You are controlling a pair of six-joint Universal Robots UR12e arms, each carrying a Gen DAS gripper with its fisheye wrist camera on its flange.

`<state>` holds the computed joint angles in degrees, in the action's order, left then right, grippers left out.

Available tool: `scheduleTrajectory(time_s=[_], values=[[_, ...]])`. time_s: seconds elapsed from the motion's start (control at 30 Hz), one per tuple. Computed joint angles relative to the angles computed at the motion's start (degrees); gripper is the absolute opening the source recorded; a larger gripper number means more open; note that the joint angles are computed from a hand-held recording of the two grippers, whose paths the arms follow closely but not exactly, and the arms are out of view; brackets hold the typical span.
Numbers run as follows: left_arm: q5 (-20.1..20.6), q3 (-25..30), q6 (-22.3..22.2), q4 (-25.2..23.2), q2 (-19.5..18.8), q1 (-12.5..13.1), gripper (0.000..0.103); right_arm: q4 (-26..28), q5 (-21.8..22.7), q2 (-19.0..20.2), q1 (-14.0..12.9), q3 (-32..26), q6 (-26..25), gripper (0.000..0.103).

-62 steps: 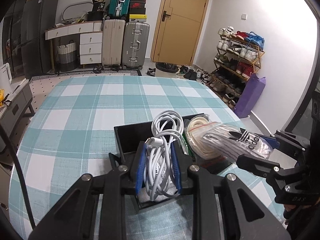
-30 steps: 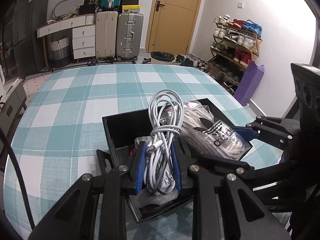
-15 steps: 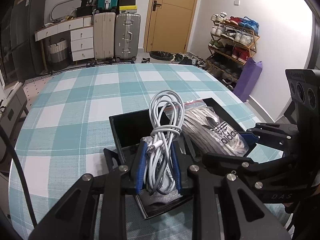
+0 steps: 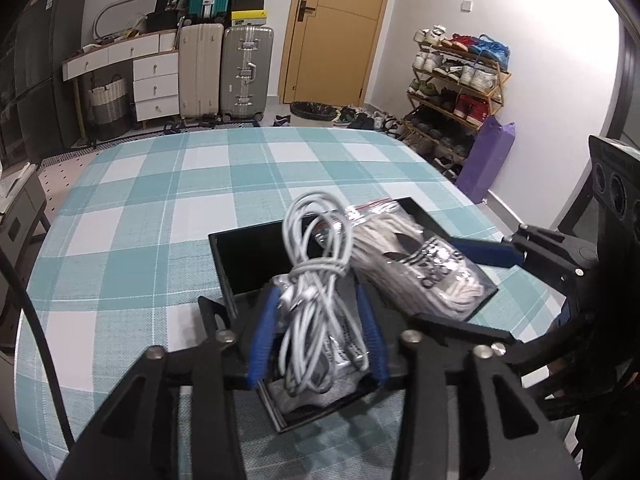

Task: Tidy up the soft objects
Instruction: 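Lower both items into the black box and open both grippers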

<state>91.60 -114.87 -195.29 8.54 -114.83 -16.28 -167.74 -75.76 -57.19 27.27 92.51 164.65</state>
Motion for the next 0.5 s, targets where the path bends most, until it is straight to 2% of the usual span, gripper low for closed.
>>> scheduleTrajectory(time_s=[0.03, 0.2, 0.23, 0.33, 0.43, 0.5], values=[[0.43, -0.08, -0.05, 0.15, 0.09, -0.12, 0.051, -0.91, -0.1, -0.2, -0.02, 0.39, -0.22, 0.073], [0.89, -0.99, -0.61, 1.05, 0.87, -0.18, 0.055, -3.45, -0.46, -1.3, -0.48, 2.08, 0.67, 0.082], [0.74, -1.29, -0.56, 1.6, 1.03, -0.16, 0.06, -4.07, -0.38, -1.5, -0.6, 2.46, 0.94, 0.086], [2.31, -2.26, -1.18, 3.91, 1.49, -0.6, 0.096, -6.14, -0.25, -2.05, -0.88, 3.63, 1.85, 0.096], [2.74, -3.37, -1.83, 7.13, 1.75, -0.7, 0.1, -11.17, -0.96, -2.25, -1.0, 5.26, 3.64, 0.102], [3.47, -3.91, -2.24, 7.94, 1.92, -0.86, 0.103, -14.12, -0.18, -2.37, -1.28, 6.34, 4.88, 0.102]])
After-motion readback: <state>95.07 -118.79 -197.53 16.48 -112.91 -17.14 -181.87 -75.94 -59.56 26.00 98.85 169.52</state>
